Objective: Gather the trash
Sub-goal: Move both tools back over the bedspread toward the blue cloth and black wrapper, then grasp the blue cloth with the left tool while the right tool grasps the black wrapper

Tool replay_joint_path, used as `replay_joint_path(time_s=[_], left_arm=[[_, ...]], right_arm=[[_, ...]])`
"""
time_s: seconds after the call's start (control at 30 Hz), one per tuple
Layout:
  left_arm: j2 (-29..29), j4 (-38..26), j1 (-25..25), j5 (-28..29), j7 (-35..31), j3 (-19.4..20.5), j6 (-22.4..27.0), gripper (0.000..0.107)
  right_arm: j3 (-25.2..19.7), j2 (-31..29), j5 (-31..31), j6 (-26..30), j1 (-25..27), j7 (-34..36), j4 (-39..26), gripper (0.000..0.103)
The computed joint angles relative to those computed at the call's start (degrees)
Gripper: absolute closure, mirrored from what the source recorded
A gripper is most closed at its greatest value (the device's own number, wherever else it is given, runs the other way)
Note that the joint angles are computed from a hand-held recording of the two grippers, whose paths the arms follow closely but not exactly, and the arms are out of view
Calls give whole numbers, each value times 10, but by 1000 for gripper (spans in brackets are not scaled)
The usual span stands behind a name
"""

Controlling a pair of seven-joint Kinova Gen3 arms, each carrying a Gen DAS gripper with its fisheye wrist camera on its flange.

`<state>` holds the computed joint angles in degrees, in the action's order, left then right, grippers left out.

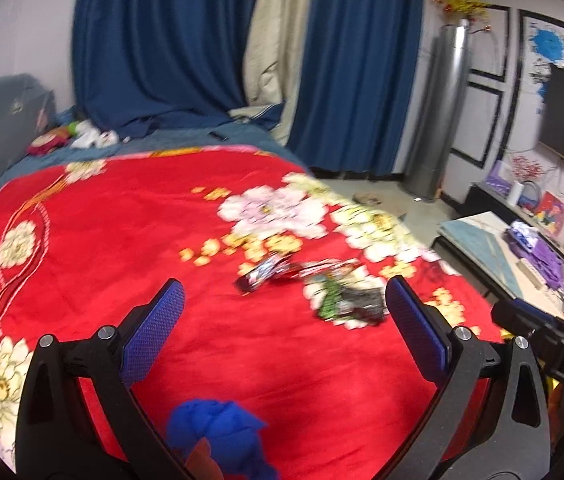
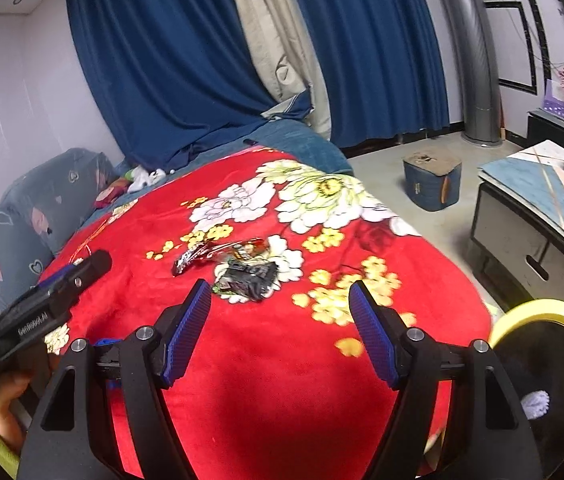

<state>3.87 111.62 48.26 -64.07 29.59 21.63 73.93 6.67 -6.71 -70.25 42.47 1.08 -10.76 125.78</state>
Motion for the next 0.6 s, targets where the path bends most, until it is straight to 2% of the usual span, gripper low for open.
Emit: replay_joint_path(time_s=[0.23, 0.47, 0.6], left_arm=[[-20, 22, -31, 74, -1, -9, -40, 15], [-20, 37, -46, 107, 14, -6, -66, 15], [-17, 43, -49, 129, 14, -7, -86, 15]], right_arm=[[-42, 42, 18, -45, -32, -44, -29, 34], [-83, 93, 59, -91, -56, -111, -66, 34], [-101, 127, 103, -107, -62, -166, -93, 36]])
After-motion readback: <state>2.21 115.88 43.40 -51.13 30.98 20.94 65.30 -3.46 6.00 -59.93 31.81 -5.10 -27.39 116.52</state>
